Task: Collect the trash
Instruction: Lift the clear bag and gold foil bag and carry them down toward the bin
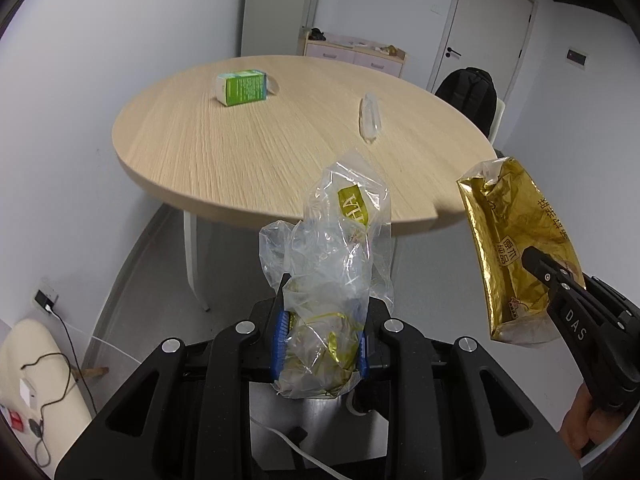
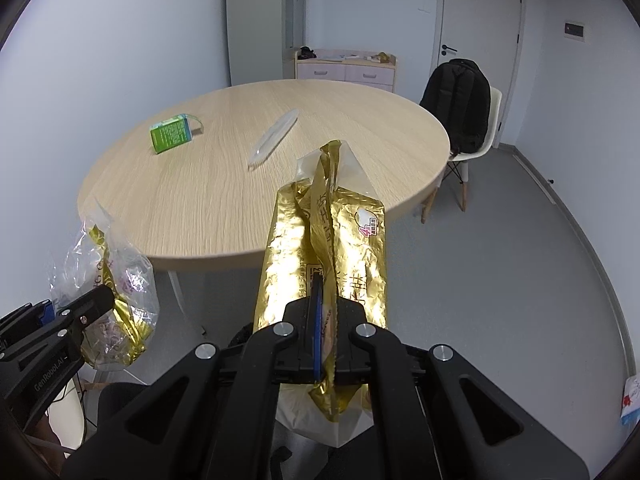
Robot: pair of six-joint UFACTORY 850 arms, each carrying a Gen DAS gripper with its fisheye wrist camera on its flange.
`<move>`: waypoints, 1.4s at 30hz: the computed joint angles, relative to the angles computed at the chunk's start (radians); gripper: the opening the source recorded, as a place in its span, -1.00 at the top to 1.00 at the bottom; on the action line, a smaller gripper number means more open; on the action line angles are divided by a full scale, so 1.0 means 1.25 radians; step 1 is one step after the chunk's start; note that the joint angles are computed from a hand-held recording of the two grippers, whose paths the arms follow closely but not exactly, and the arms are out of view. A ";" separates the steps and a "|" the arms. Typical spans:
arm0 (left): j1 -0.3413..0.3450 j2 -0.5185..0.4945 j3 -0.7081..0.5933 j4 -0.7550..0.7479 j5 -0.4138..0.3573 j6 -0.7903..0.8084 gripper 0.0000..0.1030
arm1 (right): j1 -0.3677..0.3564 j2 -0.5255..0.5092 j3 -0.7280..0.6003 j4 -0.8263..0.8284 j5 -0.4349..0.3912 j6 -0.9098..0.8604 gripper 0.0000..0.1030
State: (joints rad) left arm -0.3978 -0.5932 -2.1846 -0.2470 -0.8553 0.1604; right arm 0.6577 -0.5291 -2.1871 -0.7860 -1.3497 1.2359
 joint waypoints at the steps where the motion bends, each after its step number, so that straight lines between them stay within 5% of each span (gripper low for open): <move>1: 0.000 0.014 0.023 -0.002 0.009 0.005 0.51 | 0.004 0.008 0.015 -0.002 0.000 0.009 0.97; 17: -0.006 0.109 0.216 0.023 0.079 0.005 0.51 | 0.041 0.080 0.167 0.003 0.023 0.084 0.97; 30: -0.009 0.039 0.190 0.046 0.045 -0.017 0.51 | 0.003 0.074 0.228 0.068 0.077 0.090 0.97; 42: -0.003 -0.097 0.060 0.050 -0.013 -0.030 0.51 | -0.063 0.017 0.221 0.149 0.151 0.019 0.97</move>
State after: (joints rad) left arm -0.4018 -0.7138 -2.1095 -0.1842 -0.8721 0.1228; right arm 0.5789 -0.5081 -1.9114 -0.5999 -1.1609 1.2593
